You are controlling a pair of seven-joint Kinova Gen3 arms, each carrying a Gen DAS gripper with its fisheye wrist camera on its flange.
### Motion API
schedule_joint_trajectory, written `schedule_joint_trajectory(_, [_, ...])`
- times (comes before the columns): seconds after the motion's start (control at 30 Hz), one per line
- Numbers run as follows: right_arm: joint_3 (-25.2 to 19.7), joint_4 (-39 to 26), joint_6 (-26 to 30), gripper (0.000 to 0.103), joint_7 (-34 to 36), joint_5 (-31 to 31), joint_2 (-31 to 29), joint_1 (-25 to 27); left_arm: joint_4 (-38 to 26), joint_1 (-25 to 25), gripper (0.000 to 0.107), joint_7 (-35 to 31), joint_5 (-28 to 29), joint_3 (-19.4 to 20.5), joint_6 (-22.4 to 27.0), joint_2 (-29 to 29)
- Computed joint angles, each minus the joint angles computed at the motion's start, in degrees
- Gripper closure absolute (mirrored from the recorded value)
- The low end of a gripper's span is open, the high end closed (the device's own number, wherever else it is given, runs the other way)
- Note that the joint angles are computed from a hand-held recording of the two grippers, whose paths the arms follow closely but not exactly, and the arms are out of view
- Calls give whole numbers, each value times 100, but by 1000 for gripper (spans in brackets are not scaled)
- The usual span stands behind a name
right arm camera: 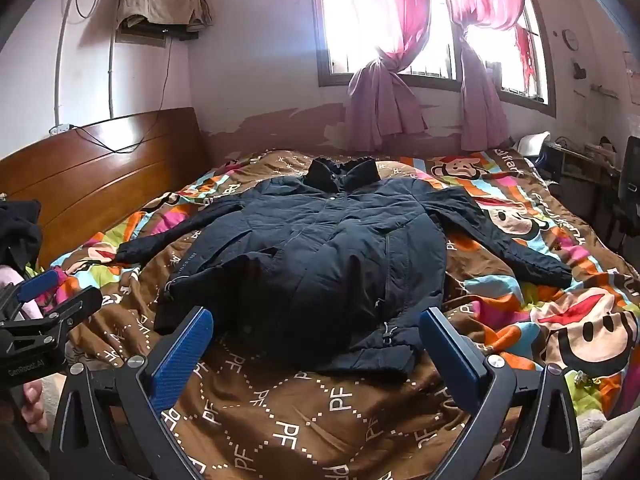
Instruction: Fold large clothes
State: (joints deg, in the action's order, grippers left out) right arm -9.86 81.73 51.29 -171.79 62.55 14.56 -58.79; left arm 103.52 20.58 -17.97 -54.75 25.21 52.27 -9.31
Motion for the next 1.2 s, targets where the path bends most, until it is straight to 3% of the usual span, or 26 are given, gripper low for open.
schedule_joint_trajectory(1.2, [-8, 41, -42, 0, -83, 14, -25, 39, -6, 168, 6, 152, -167, -25, 100, 74])
